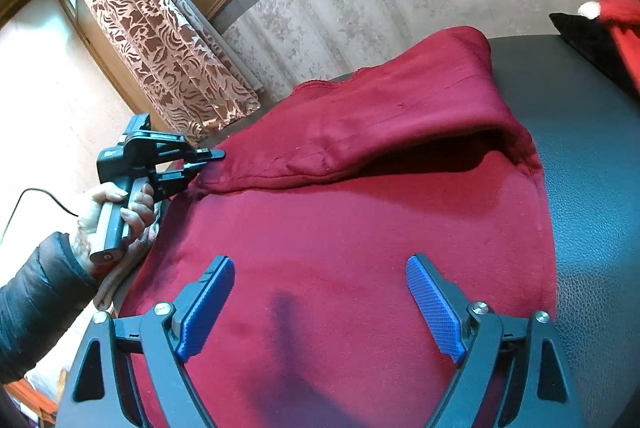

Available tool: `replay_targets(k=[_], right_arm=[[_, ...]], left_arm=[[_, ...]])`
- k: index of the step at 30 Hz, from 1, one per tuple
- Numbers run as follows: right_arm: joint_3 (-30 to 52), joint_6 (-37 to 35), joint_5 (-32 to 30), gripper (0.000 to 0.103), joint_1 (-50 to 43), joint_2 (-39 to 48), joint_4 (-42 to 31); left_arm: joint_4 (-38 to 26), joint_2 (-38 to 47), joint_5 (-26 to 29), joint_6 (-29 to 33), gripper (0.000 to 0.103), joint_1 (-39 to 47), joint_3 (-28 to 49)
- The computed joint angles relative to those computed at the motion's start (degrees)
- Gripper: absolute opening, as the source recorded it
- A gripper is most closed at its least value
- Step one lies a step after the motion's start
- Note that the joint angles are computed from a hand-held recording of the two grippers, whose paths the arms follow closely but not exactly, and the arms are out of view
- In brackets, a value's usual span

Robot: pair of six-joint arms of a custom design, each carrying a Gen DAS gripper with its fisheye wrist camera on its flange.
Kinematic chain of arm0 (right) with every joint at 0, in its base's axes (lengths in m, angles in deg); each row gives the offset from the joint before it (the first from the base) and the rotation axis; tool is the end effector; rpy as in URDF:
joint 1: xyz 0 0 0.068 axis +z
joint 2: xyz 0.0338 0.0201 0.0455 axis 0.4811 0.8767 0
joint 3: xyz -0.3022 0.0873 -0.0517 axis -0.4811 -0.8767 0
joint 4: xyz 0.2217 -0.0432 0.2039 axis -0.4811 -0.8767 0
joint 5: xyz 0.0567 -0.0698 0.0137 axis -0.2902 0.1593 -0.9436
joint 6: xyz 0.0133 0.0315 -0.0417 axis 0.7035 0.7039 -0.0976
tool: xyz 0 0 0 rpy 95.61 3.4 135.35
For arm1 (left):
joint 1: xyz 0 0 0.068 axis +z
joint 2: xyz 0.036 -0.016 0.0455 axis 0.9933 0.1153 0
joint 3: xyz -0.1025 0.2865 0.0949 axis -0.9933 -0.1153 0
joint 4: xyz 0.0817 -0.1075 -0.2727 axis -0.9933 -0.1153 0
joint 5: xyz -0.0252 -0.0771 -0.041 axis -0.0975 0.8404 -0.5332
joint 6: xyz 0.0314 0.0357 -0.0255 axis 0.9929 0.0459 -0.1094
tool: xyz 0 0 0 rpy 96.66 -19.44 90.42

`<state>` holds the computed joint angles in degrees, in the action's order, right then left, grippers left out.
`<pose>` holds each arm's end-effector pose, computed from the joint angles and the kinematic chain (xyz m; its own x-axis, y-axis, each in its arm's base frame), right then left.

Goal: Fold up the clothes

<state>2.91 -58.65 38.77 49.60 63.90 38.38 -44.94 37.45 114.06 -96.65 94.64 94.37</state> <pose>0.1781 0.0891 0.2079 -0.7280 -0.1325 -0.6726 -0.5731 0.6561 0.4911 0.2067 0.0222 0.2428 -0.6342 -0.7373 -0.2328 -0.3586 0.5473 -0.7563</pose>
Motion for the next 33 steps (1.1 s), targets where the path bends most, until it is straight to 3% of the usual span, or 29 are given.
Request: replay_targets(k=[2,5,10,13,14,15,16,21,24,27,29,30,33], right_arm=[[-0.02,0.00,0.07,0.090,0.11,0.00,0.03],[0.04,-0.17,0.11,0.090,0.17,0.05,-0.08],[0.31,-0.16,0.64,0.091,0.64,0.02,-0.40],[0.54,-0.20,0.91,0.091,0.87,0.10,-0.66],[0.61,-0.27,0.94,0.091,0.88,0.15,-0.74],[0.62,-0.22,1.09,0.091,0.98,0.09,-0.78],[0.61,-0.16,1.26,0.091,1.11,0.01,-0.82],[0.30,0.45,1.27,0.091,1.32,-0.42,-0.53],[0.20,0.50,0.27,0.092,0.77,-0.22,-0.15],[0.27,0.42,-0.06,0.092,0.61,-0.14,-0.31],[0.53,0.53,-1.09,0.093,-0.08,0.18,-0.51],[0.65,0.59,-1.61,0.093,-0.41,0.35,-0.60],[2.31,6.12,-4.59,0.093,-3.14,1.10,-0.44]], left_arm=[[0.74,-2.78,3.89,-0.28,0.022,4.18,-1.68],[-1.76,-3.66,6.60,2.79,0.024,7.95,-1.73],[-6.59,-2.34,2.45,7.30,0.029,2.50,0.14],[-7.69,1.38,-6.28,7.57,0.026,-4.71,2.94],[-7.19,1.65,-9.12,7.73,0.011,-6.68,3.56],[-6.21,0.02,-10.14,7.15,0.004,-7.47,3.37],[-5.34,-1.50,-11.26,6.64,0.006,-8.28,3.23],[-12.41,-3.63,-21.93,5.35,0.007,-11.46,4.23],[-13.95,-4.63,-24.94,1.89,0.017,-10.85,3.10],[-17.19,-8.46,-41.90,-7.24,0.021,-20.97,5.42],[-17.57,-9.58,-49.99,-11.20,0.027,-29.25,6.48],[-16.80,-8.59,-52.77,-12.52,0.027,-34.26,7.21],[-12.67,-4.29,-52.34,-9.12,0.028,-40.96,7.45]])
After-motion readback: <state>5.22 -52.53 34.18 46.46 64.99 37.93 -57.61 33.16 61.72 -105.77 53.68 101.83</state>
